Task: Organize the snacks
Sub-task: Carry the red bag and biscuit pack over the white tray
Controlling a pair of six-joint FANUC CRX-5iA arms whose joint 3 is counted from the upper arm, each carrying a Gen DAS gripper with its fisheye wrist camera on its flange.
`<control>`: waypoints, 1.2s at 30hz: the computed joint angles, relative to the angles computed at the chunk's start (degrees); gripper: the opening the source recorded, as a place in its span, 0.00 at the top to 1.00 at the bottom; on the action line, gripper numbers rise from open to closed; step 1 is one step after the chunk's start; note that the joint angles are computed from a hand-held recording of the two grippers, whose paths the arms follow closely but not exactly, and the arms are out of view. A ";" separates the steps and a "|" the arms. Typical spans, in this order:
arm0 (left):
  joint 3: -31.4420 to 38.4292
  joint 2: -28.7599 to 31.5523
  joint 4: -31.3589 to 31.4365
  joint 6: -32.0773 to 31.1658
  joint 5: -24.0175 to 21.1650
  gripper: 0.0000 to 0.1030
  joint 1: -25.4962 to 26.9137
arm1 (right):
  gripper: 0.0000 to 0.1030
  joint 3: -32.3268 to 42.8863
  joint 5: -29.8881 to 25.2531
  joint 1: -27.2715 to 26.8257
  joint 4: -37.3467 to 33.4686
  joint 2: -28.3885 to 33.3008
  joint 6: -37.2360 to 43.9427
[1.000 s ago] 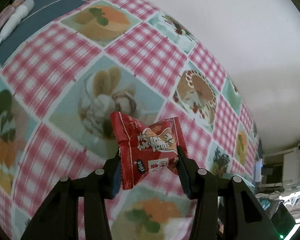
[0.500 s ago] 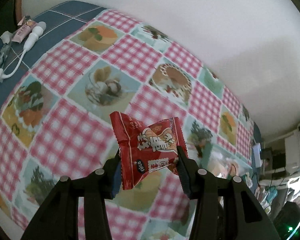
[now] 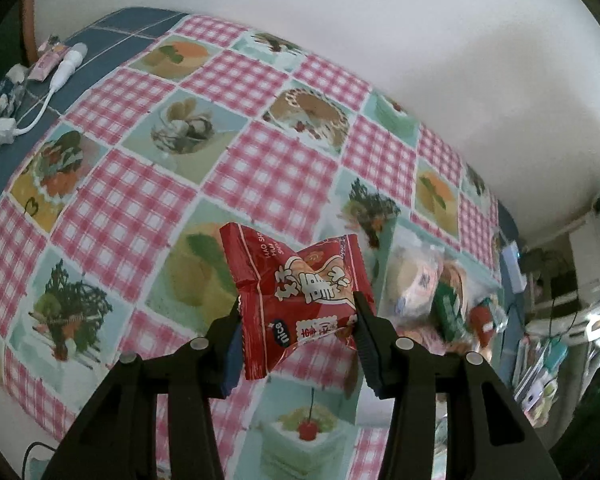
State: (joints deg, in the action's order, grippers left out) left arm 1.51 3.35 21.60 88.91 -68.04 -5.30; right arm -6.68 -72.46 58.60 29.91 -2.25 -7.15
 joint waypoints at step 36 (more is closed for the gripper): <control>5.06 2.93 -9.29 -4.96 -5.09 0.51 -17.86 | 0.48 -13.39 -6.14 -1.38 -4.04 -15.27 -10.13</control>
State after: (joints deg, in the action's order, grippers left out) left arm 6.57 6.28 12.31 83.94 -73.14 -23.17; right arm -20.07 -78.60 57.22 25.86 -17.51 -17.28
